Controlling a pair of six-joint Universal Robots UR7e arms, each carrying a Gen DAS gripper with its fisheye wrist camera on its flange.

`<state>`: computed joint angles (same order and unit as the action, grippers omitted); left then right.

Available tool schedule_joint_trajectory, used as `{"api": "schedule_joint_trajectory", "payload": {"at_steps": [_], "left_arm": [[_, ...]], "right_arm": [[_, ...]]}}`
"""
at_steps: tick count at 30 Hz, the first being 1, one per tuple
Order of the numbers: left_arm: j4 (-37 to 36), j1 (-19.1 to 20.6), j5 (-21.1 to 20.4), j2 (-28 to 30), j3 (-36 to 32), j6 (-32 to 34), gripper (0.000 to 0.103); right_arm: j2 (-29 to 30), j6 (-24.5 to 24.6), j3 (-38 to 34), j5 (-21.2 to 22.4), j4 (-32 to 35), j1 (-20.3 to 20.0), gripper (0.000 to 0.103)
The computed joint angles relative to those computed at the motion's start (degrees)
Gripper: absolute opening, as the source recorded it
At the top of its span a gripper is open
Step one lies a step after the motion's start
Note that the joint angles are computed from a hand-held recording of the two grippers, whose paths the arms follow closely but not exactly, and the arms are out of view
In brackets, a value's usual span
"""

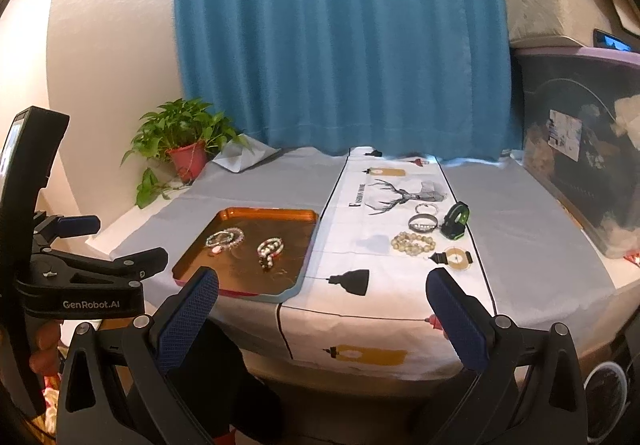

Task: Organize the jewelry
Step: 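Reach both grippers toward the remaining jewelry on the runner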

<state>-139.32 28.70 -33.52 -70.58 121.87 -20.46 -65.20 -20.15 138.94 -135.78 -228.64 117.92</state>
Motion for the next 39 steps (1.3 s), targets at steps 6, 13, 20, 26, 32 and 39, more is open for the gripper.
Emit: {"api": "schedule_joint_trajectory", "payload": {"at_steps": [6, 13, 20, 26, 32, 39], "left_arm": [[-0.7, 0.3, -1.0, 1.9, -1.2, 1.1, 0.102], [-1.3, 1.9, -3.3, 6.2, -4.7, 3.1, 0.102], [-4.0, 4.1, -6.2, 11.1, -8.6, 5.7, 0.102], [-6.1, 6.0, -8.6, 17.0, -14.1, 9.8, 0.102], [-8.3, 8.0, -11.3, 25.0, -22.4, 16.7, 0.102], [-4.4, 12.1, -18.8, 36.1, -36.8, 22.2, 0.102]], "right_arm": [[-0.9, -0.1, 0.6, 0.7, -0.8, -1.7, 0.103], [-3.0, 1.3, 1.8, 2.7, -0.9, -5.9, 0.103], [-5.2, 2.0, 2.3, 5.5, -1.0, -11.3, 0.103], [-6.4, 0.5, 1.9, 7.6, -1.3, -15.9, 0.103], [-8.5, -1.7, -0.2, 10.2, 0.9, -22.2, 0.103], [-8.3, -1.5, -6.9, 12.6, 8.8, -30.5, 0.103]]}}
